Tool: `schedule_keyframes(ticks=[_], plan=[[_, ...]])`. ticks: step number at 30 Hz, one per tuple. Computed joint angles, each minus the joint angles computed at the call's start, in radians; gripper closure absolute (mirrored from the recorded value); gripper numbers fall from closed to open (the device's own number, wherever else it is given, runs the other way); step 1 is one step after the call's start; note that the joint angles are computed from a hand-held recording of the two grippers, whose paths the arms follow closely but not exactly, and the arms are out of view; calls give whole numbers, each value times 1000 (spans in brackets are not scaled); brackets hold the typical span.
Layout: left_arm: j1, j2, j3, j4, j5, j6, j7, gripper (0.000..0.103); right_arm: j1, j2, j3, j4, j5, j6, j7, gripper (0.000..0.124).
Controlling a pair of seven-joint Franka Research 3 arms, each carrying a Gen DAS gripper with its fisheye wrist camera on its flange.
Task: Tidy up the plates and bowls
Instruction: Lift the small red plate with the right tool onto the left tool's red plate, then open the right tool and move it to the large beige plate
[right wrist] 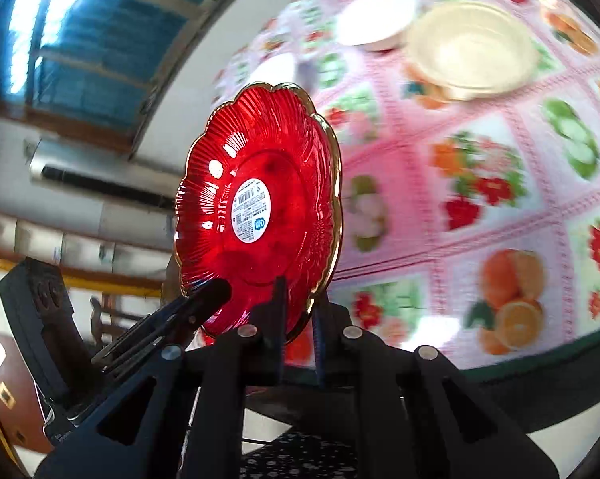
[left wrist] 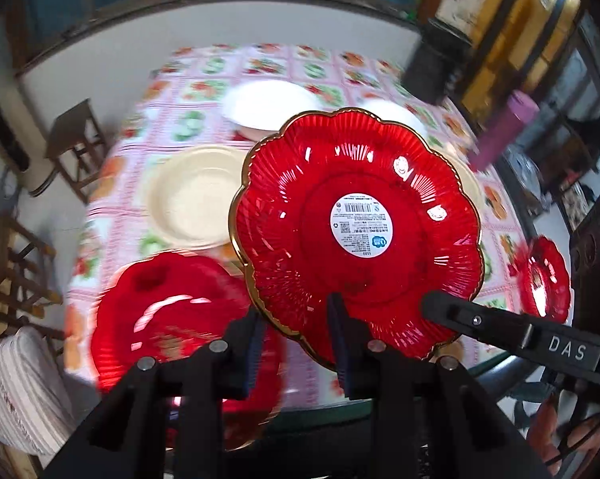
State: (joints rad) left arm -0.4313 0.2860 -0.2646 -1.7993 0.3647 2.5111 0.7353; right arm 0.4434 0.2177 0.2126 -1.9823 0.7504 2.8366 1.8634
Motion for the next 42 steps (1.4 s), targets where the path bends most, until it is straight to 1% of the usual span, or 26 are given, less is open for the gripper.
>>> schedule_keyframes(ticks=[2,6,9,12,17,21,22,25,27,29,31,33,34,35,36,38,40,42], plan=[[12,-42,10,-59,-2,12,-27,70,-2,46,22,64,18,-16,-45,111],[41,-133,20,-187,2,27,-94,70,11,152,46,196,10,-75,-86,111],[68,-190,19,-277,-11,38,-135,70,40,221,45,286,-46,-141,-71,111],[96,-228,16,-350,-59,42,-131,70,74,300,39,392,-118,-226,-47,111],[126,-223,7,-403,-201,38,-43,70,100,388,40,490,-165,-352,-3,110],[140,-191,-2,-409,-316,21,40,70,108,446,31,551,-188,-456,51,109],[140,-189,-2,-411,-321,18,41,70,113,457,25,564,-198,-475,67,109],[131,-202,6,-409,-256,-10,-13,69,116,465,17,578,-213,-517,102,103],[126,-223,15,-412,-181,-39,-83,60,130,473,1,598,-247,-546,139,102],[123,-248,19,-419,-93,-64,-168,34,127,471,-1,610,-263,-575,145,100],[122,-273,17,-428,-6,-80,-246,24,103,444,17,574,-236,-558,101,99],[123,-288,12,-430,58,-84,-289,22,86,406,26,525,-214,-533,56,97],[123,-290,9,-427,81,-84,-299,19,78,381,28,491,-200,-507,34,95],[122,-292,6,-425,101,-79,-304,15,68,347,28,442,-182,-468,15,90],[121,-291,3,-422,120,-69,-302,13,63,319,25,402,-170,-439,7,84],[112,-264,-5,-388,139,-64,-269,9,48,245,13,290,-139,-350,2,78],[98,-220,-13,-337,150,-71,-222,9,38,191,2,198,-112,-275,18,75],[77,-175,-20,-283,158,-78,-171,8,31,138,-18,111,-102,-220,67,73]])
